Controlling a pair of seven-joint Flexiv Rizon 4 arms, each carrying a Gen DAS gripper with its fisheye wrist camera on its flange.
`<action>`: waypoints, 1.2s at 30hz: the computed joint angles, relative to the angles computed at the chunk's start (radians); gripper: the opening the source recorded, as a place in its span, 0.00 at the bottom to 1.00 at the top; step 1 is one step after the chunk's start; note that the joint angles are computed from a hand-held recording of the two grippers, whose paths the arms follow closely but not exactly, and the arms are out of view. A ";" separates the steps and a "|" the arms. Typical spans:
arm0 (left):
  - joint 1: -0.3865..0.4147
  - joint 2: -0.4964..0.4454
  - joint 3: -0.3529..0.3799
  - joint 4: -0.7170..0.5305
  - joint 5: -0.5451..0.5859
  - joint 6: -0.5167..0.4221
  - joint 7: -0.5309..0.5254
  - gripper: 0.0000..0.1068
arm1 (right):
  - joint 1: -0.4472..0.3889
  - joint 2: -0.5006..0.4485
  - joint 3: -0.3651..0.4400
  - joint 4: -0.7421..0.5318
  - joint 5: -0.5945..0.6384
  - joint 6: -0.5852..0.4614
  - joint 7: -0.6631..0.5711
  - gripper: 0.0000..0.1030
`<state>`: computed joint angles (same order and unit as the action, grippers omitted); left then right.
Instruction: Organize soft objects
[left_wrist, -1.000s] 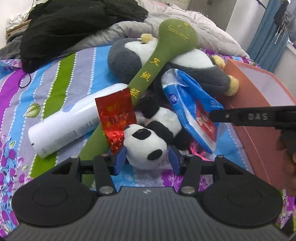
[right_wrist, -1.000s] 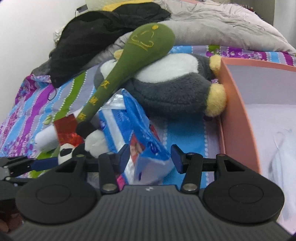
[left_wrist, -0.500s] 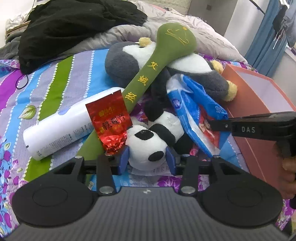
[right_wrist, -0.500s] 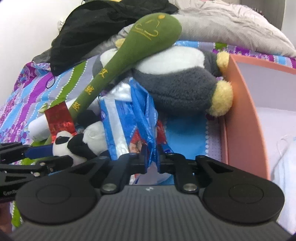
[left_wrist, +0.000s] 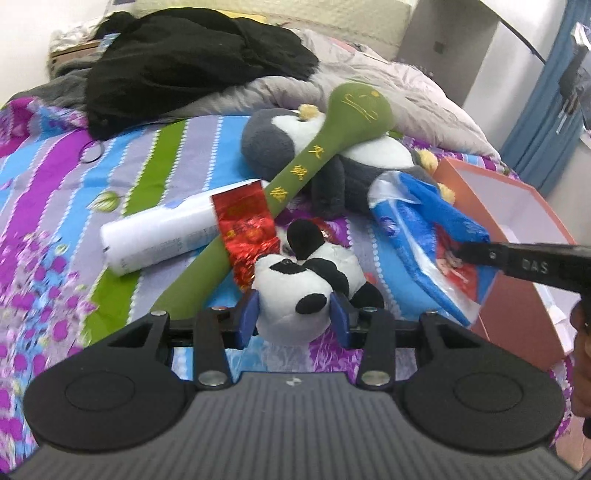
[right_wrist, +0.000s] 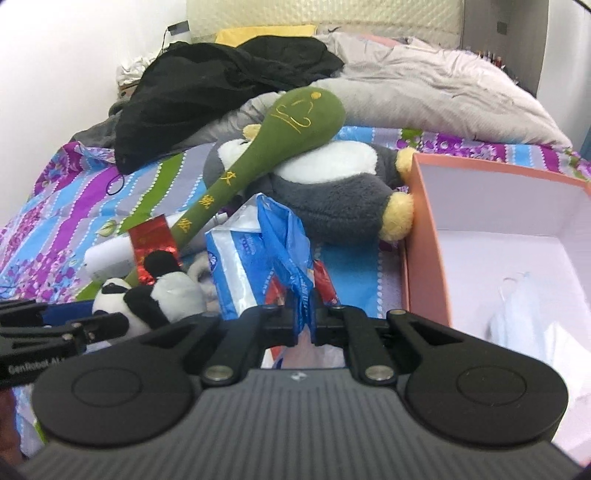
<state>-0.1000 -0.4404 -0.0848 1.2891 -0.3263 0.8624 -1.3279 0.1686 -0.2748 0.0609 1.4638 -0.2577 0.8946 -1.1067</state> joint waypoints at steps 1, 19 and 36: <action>0.001 0.017 0.004 0.023 -0.002 0.009 -0.006 0.45 | 0.005 0.017 -0.001 0.021 -0.015 0.005 0.010 0.08; 0.009 0.248 0.044 0.383 -0.026 0.015 -0.095 0.45 | 0.040 0.242 0.071 0.313 -0.106 -0.051 0.168 0.09; 0.021 0.257 0.038 0.400 -0.030 -0.055 0.188 0.65 | 0.044 0.193 0.076 0.237 0.156 -0.102 -0.083 0.43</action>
